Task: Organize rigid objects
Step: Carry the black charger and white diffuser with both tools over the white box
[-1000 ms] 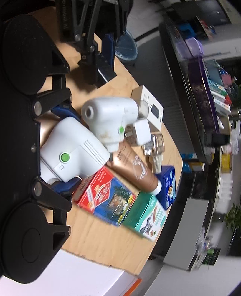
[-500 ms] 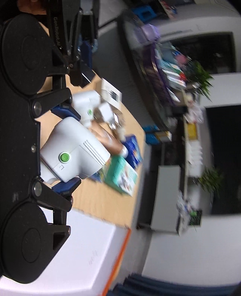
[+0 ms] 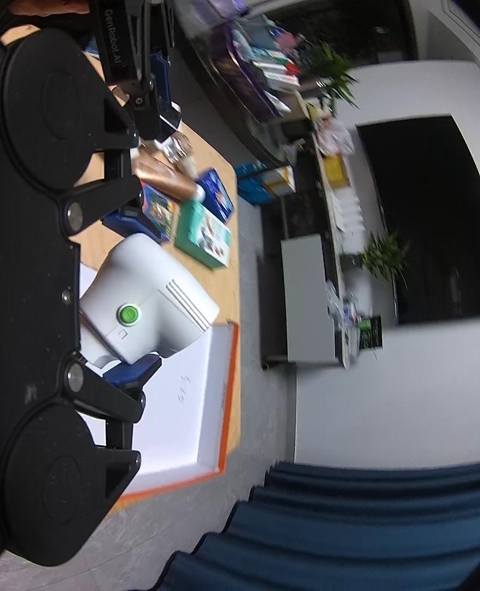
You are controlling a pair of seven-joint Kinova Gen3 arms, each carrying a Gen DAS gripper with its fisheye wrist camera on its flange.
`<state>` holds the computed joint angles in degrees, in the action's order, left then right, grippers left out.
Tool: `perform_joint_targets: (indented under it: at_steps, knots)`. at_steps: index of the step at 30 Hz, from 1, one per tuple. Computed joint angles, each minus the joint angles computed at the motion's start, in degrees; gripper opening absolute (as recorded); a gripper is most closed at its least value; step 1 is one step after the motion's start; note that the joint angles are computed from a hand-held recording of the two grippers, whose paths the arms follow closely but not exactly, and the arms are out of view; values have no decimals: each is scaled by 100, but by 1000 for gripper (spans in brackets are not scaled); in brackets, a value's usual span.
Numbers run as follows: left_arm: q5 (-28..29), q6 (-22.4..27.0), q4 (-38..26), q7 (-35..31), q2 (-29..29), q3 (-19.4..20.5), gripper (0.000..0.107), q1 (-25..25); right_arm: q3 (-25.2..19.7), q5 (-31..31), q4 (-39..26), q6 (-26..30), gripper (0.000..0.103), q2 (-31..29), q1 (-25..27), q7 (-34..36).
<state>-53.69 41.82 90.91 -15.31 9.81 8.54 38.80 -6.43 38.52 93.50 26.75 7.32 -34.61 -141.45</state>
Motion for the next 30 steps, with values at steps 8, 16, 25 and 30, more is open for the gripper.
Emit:
perform_joint_targets:
  at_steps: [8,16,25,30]
  knots:
    - [502,-375,-773,-712,537,-196,36,-69,128,141,-96,131,79,15,215,-265]
    - [1184,-558,-1493,-1554,976,-491,36,20,247,-191,-289,216,79,157,455,-83]
    - [2181,-309,-2383,-2686,1465,-628,37,-3,348,-485,-701,719,79,367,562,181]
    - [2640,-84,-2870,-3233,1684,-677,37,-59,388,-733,-1043,948,80,514,630,418]
